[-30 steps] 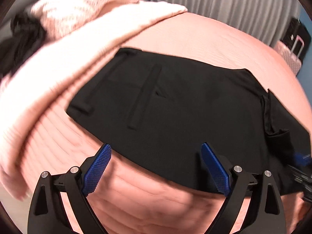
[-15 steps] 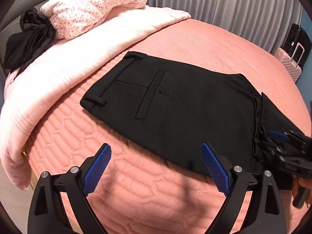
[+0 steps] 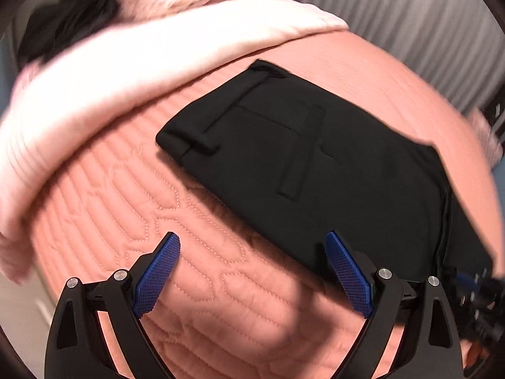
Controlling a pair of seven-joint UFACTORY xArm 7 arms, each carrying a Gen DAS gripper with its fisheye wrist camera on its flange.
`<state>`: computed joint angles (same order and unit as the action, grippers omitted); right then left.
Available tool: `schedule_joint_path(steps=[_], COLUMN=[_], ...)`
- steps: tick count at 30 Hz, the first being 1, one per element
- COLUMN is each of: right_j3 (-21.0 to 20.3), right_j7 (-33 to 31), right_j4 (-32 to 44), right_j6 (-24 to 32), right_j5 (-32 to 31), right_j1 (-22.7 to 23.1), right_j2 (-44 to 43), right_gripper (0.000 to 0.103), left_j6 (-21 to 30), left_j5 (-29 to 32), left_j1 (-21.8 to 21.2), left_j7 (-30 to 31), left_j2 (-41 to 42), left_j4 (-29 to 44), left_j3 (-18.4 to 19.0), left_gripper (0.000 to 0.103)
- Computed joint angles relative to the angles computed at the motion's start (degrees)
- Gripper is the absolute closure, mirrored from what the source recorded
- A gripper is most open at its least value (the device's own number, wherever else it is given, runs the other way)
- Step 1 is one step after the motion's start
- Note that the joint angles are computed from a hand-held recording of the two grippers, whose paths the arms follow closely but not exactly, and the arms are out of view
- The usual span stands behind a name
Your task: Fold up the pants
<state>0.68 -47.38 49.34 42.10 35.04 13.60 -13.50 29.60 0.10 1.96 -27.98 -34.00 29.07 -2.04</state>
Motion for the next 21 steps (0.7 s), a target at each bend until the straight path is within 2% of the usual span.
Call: schedule_joint_path(steps=[2, 3, 6, 9, 12, 13, 15, 17, 20, 21], right_j3=[-1.7, -2.8, -5.0, -5.7, -6.7, -6.9, -7.3, -6.6, -6.3, -4.7], right_j7=[0.1, 0.9, 5.0, 9.1, 12.6, 13.7, 16.4, 18.9, 15.0, 14.1], right_j4=[-1.5, -2.6, -4.9, -7.9, -9.7, -10.5, -11.1, -11.1, -6.9, -5.3], right_j6=[2.1, 3.5, 6.9, 8.6, 10.8, 11.0, 11.0, 9.4, 5.0, 4.0], right_j5=[2.8, 4.2, 5.3, 3.2, 1.1, 0.6, 0.5, -0.8, 0.9, -0.9], right_j1=[-0.5, -1.0, -2.8, -4.2, -5.0, -5.3, -5.5, -6.0, -2.2, -1.5], right_j2=[-3.5, -5.7, -11.6, -17.6, -20.5, -21.4, -21.8, -20.9, -13.2, -9.9], right_gripper=[0.088, 0.088, 0.088, 0.088, 0.088, 0.088, 0.087, 0.087, 0.087, 0.087], left_j6=[-3.9, -8.0, -14.6, -19.6, -18.5, -18.1, -15.4, -14.6, -13.8, -13.5], left_j5=[-6.4, -11.3, -20.4, -24.2, -22.0, -20.8, -14.8, -14.6, -17.6, -18.0], left_j1=[-3.1, -6.1, -10.5, -10.3, -6.5, -5.1, -0.4, -0.9, -1.8, -1.7], left_j7=[1.9, 4.6, 9.6, 11.1, 8.9, 8.1, 3.5, 4.8, 7.7, 8.3], left_j2=[1.1, 2.3, 7.7, 13.4, 18.3, 19.8, 21.3, 21.3, 21.1, 21.0], left_j4=[-0.9, -1.5, 0.4, 3.8, 8.6, 10.1, 12.4, 13.1, 13.1, 13.0], left_j3=[5.4, 9.4, 15.0, 14.5, 11.0, 9.6, 5.6, 6.1, 7.4, 7.4], left_gripper=[0.012, 0.012, 0.011, 0.012, 0.012, 0.014, 0.028, 0.030, 0.032, 0.032])
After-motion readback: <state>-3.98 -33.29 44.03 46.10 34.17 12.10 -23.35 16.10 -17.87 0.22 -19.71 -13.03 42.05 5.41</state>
